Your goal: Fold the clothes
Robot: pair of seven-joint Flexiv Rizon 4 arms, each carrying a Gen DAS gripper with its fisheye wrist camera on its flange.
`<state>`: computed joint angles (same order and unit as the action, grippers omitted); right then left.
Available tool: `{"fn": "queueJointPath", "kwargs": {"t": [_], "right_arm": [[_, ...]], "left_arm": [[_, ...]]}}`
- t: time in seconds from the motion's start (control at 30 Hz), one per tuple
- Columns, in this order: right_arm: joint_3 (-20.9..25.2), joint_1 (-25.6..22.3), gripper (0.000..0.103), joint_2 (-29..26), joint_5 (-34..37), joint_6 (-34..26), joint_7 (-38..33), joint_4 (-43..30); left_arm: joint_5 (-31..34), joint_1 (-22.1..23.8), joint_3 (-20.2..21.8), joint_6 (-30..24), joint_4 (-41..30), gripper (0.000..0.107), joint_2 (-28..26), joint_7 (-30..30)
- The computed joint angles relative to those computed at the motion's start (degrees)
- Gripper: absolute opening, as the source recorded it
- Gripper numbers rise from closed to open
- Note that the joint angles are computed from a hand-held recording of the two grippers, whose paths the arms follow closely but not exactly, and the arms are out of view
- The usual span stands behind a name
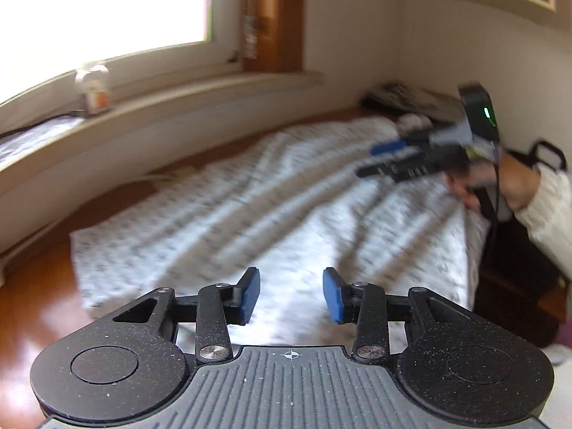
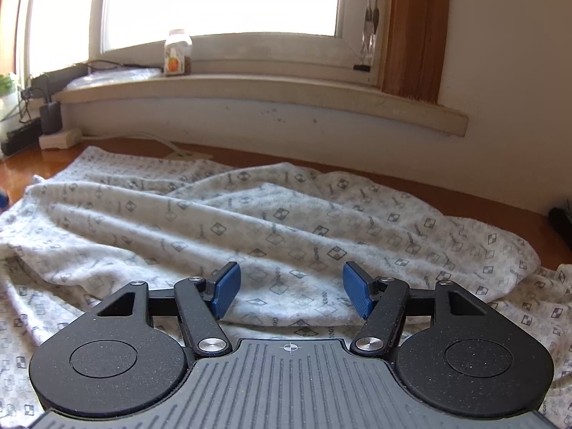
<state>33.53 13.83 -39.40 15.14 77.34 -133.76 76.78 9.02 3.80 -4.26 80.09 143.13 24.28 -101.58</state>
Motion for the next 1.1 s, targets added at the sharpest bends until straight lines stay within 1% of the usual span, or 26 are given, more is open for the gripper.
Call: {"fn": "queueJointPath", "kwargs": {"t": [0.03, 0.13, 0.2, 0.27, 0.3, 0.37, 0.43, 0.5, 0.57, 0.6, 0.67, 0.7, 0.77, 0.83, 1.0, 1.1], "right_arm": [[0.7, -0.5, 0.063, -0.1, 0.5, 0.2, -0.5, 0.0], [0.1, -0.2, 0.063, -0.1, 0.6, -0.3, 0.7, -0.4], [-0.4, 0.0, 0.063, -0.1, 0.7, -1.0, 1.5, -0.8], [-0.3, -0.1, 0.063, -0.3, 1.2, -1.6, 1.7, -1.2], [-0.3, -0.1, 0.063, -0.3, 1.5, -1.8, 1.8, -1.4], [0.2, -0.6, 0.063, -0.5, 2.5, -2.4, 1.9, -2.0], [0.6, -1.1, 0.063, -0.7, 3.8, -3.0, 2.0, -2.6], [0.5, -1.2, 0.063, -0.8, 4.9, -3.4, 2.2, -3.2], [0.8, -1.5, 0.063, -0.8, 5.9, -3.7, 1.4, -3.6], [1.1, -1.7, 0.063, -0.8, 6.5, -3.7, 0.8, -3.6], [1.6, -2.1, 0.063, -0.9, 7.7, -3.7, -0.4, -3.8], [1.9, -2.4, 0.063, -0.9, 8.4, -3.7, -0.9, -3.9], [2.2, -2.7, 0.063, -1.1, 9.6, -4.5, -1.6, -4.5], [1.2, -2.2, 0.063, -1.0, 10.2, -5.3, -1.1, -5.0], [-0.4, -1.3, 0.063, -0.7, 11.3, -6.6, -1.3, -5.4], [-1.1, -0.9, 0.063, -0.6, 11.9, -7.4, -1.1, -5.8]], "left_arm": [[0.4, 0.3, -0.7, -0.1, -0.2, 0.043, -0.7, -0.3], [3.0, 2.7, -2.8, -0.7, -0.5, 0.043, -1.5, -2.5], [5.6, 4.5, -4.2, -1.1, -0.7, 0.040, -1.2, -4.7], [7.0, 4.7, -4.1, -0.4, -0.4, 0.004, -0.6, -5.8], [7.8, 5.2, -4.4, -0.4, -0.3, 0.004, 0.3, -6.6], [10.2, 6.7, -7.0, -1.4, -0.4, 0.004, 3.7, -9.2], [9.9, 4.3, -7.2, -3.7, -0.8, 0.004, 5.9, -8.4], [9.0, 2.2, -7.2, -6.4, -1.4, 0.004, 7.1, -7.6], [8.6, 1.0, -7.2, -8.2, -1.7, 0.011, 7.2, -7.5], [8.2, 0.1, -6.5, -8.2, -1.6, 0.014, 6.8, -7.0], [7.8, -0.8, -5.7, -7.9, -1.4, 0.027, 6.2, -6.5], [7.8, -0.9, -5.3, -7.7, -1.3, 0.029, 6.1, -6.4], [7.7, -0.7, -4.4, -7.0, -1.0, 0.038, 5.9, -6.2], [7.9, 0.3, -3.7, -6.3, -0.7, 0.044, 6.1, -6.2], [7.8, 4.9, -1.3, -5.3, 0.7, 0.045, 6.2, -7.3], [6.1, 5.9, 1.2, -4.0, 2.3, 0.045, 4.9, -7.2]]}}
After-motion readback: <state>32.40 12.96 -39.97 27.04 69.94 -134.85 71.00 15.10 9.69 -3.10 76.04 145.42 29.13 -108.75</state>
